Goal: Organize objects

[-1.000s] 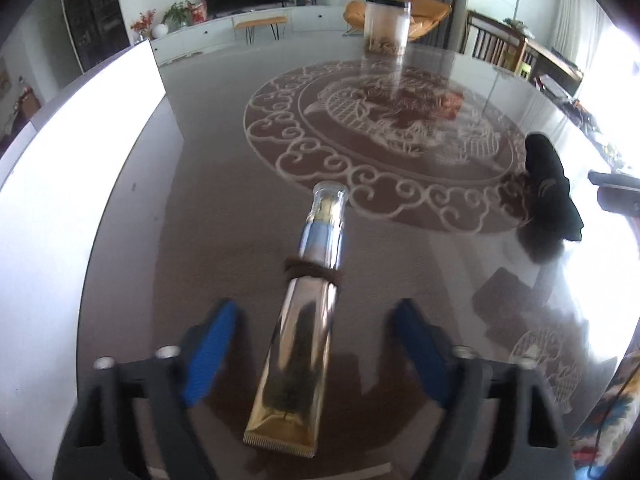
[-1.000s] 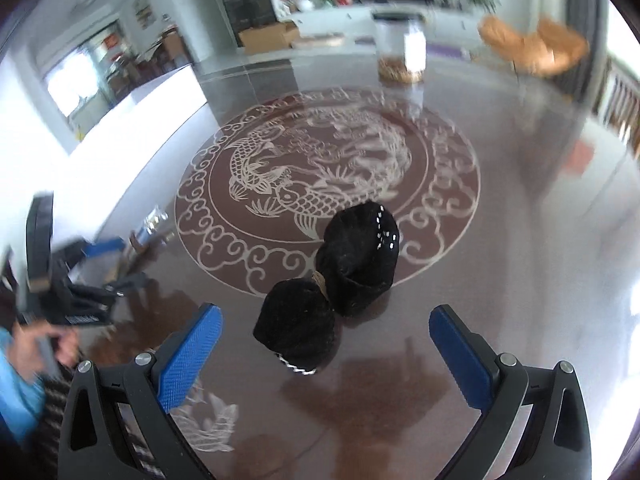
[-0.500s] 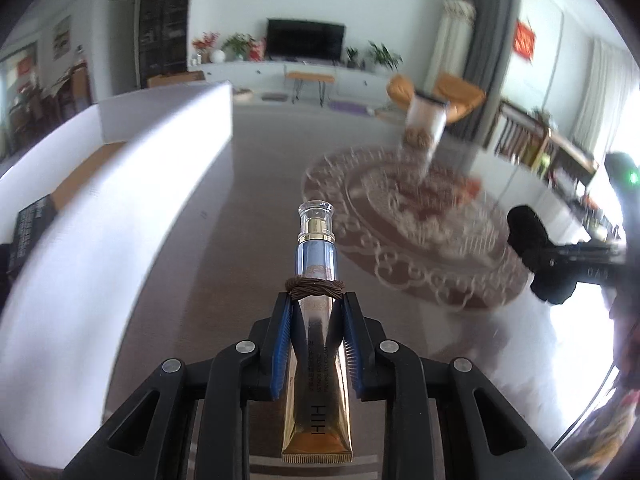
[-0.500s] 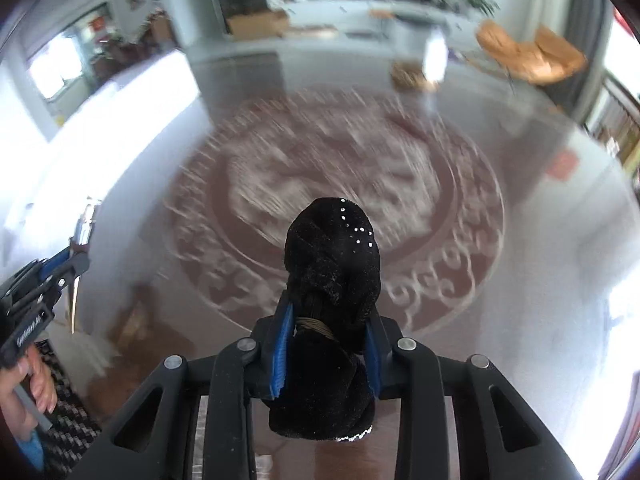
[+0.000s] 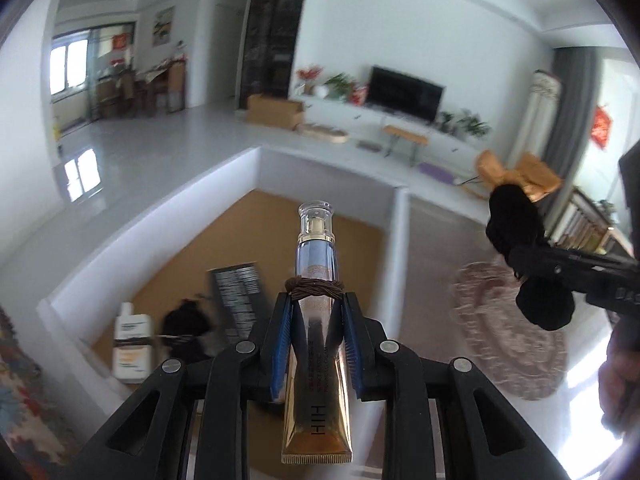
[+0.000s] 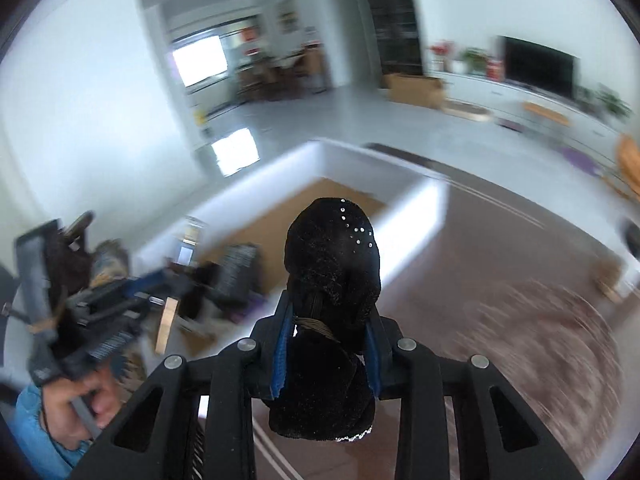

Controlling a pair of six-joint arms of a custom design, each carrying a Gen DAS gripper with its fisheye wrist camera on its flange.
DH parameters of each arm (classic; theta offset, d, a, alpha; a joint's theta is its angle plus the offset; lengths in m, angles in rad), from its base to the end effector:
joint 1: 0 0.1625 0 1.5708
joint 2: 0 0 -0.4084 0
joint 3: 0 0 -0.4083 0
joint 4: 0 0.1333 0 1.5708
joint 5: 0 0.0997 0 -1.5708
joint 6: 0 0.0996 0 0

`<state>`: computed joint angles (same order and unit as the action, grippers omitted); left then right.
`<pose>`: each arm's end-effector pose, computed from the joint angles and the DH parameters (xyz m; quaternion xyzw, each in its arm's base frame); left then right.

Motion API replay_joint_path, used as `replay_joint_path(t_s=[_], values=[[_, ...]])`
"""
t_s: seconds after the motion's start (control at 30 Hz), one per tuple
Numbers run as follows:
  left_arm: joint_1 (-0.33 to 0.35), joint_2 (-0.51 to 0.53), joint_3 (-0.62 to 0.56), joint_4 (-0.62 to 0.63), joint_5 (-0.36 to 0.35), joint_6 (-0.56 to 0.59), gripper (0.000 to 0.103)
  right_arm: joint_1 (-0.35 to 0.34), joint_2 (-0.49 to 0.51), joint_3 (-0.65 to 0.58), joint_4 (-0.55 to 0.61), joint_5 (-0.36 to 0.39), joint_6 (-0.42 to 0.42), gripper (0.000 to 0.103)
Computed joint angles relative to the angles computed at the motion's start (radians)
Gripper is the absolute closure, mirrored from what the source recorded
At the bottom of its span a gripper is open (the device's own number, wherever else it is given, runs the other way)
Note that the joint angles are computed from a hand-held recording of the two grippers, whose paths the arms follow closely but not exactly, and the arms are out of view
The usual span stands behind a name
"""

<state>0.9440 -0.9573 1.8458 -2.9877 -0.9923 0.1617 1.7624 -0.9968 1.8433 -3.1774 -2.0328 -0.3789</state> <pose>-0.2120 -0.6129 0.1578 0.2866 0.8828 -0.3070 0.2102 0.2065 -0.5976 0.2037 0.1729 -0.8914 0.3396 0.2455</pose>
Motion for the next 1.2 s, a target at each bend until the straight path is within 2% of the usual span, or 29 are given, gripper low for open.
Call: replay_joint_path(t_s=[0.13, 0.23, 0.3, 0.37, 0.4, 0.43, 0.47, 0.5, 0.53, 0.57, 0.63, 0.73, 0.83, 0.9, 1.0, 1.2], values=[[0.054, 0.057, -0.094, 0.118, 0.092, -0.019, 0.078, 0.036, 0.236, -0.280, 0.161, -0.053, -0.053, 0.071], [0.082, 0.075, -0.127, 0.201, 0.109, -0.063, 0.077, 0.027, 0.362, -0.442, 0.309, -0.078, -0.030, 0.069], [0.091, 0.069, -0.119, 0.238, 0.121, -0.108, 0.075, 0.012, 0.424, -0.530, 0.439, -0.102, 0.028, 0.053], [0.101, 0.059, -0.112, 0.267, 0.104, -0.134, 0.068, -0.007, 0.448, -0.566, 0.515, -0.104, 0.079, 0.047], [0.098, 0.052, -0.103, 0.264, 0.103, -0.130, 0.055, -0.014, 0.447, -0.564, 0.527, -0.096, 0.096, 0.046], [0.094, 0.046, -0.091, 0.255, 0.116, -0.122, 0.036, -0.018, 0.439, -0.553, 0.520, -0.084, 0.106, 0.045], [0.084, 0.039, -0.072, 0.233, 0.146, -0.111, 0.026, -0.018, 0.423, -0.525, 0.496, -0.066, 0.109, 0.038], [0.073, 0.034, -0.060, 0.212, 0.174, -0.102, 0.010, -0.016, 0.406, -0.503, 0.478, -0.050, 0.107, 0.028], [0.061, 0.030, -0.047, 0.192, 0.207, -0.096, 0.006, -0.014, 0.388, -0.483, 0.456, -0.043, 0.100, 0.024], [0.044, 0.024, -0.034, 0.172, 0.243, -0.089, 0.005, -0.009, 0.370, -0.464, 0.428, -0.047, 0.090, 0.019], [0.027, 0.019, -0.045, 0.185, 0.291, -0.106, 0.000, -0.003, 0.338, -0.438, 0.393, -0.053, 0.074, 0.018], [0.000, -0.002, -0.083, 0.349, 0.354, -0.242, 0.000, 0.008, 0.298, -0.417, 0.376, -0.078, 0.064, 0.017], [0.005, -0.027, -0.134, 0.537, 0.329, -0.401, 0.000, 0.028, 0.278, -0.410, 0.385, -0.104, 0.062, 0.017], [0.009, -0.035, -0.155, 0.610, 0.302, -0.464, 0.000, 0.039, 0.267, -0.408, 0.388, -0.113, 0.059, 0.017], [0.013, -0.043, -0.149, 0.615, 0.303, -0.529, 0.000, 0.042, 0.248, -0.387, 0.379, -0.117, 0.052, 0.017], [0.000, -0.052, -0.112, 0.539, 0.332, -0.507, 0.000, 0.042, 0.237, -0.366, 0.376, -0.121, 0.036, 0.017]])
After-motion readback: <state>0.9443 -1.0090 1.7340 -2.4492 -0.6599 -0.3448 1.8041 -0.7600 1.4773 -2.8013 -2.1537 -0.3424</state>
